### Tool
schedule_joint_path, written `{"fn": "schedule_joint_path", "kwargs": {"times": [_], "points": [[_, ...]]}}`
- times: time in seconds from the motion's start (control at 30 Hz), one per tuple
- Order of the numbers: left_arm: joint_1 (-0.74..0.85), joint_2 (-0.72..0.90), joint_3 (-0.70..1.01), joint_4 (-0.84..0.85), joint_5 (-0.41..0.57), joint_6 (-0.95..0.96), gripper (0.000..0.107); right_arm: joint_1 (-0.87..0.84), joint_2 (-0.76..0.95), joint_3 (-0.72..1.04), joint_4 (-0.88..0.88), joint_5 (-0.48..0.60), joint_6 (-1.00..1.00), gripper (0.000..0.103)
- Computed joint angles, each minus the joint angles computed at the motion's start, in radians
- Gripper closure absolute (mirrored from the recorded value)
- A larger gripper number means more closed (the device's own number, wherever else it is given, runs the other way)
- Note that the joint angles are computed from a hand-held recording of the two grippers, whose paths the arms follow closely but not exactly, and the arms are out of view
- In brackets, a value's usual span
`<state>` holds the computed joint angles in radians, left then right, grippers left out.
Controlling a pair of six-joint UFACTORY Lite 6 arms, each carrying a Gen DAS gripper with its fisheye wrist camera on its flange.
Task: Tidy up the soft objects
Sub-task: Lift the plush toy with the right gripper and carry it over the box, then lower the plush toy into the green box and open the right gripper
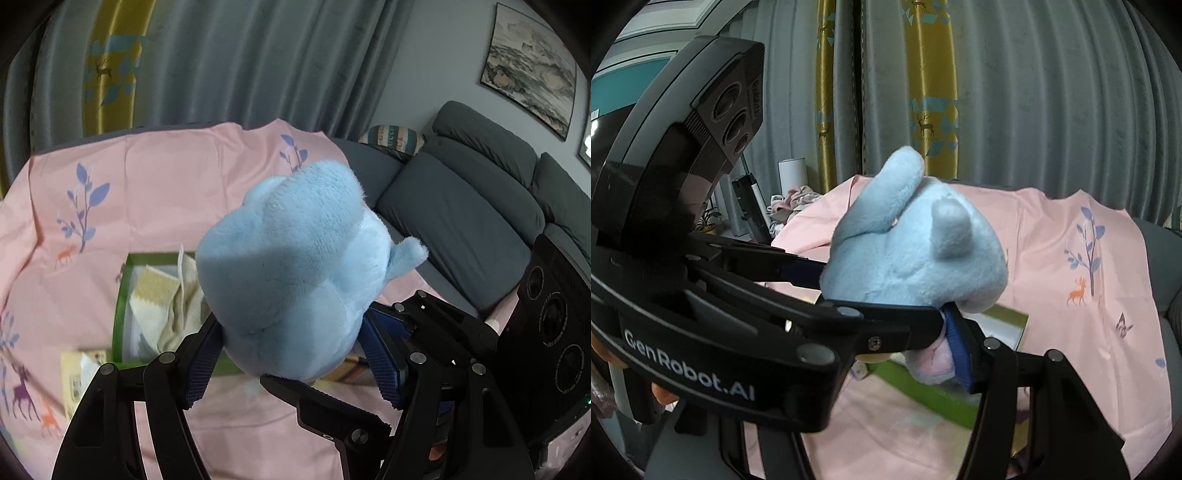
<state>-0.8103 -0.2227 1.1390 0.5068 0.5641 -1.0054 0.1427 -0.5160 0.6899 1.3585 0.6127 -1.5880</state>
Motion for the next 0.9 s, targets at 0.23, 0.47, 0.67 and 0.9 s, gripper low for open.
{"fn": "schedule_joint_path", "kwargs": {"times": [0.23, 0.47, 0.67, 0.9], "points": [[0.14, 0.121, 0.143, -0.192, -0.026, 0.232, 0.034, 0.015, 0.192, 0.17, 0.028, -0.017, -0.03, 0.046], [0.271, 0.222, 0.195, -0.368, -0.086, 0.418, 0.034, 0.057, 0.399, 0.333, 0.041, -0.057, -0.051, 0.046], [0.404, 0.337, 0.199, -0.613, -0.134, 0.664, 0.034, 0.109, 0.637, 0.48, 0.041, -0.094, -0.034, 0.046], [0.56, 0.481, 0.17, -1.029, -0.157, 1.039, 0.034, 0.179, 0.904, 0.679, -0.114, -0.132, 0.166, 0.046]]}}
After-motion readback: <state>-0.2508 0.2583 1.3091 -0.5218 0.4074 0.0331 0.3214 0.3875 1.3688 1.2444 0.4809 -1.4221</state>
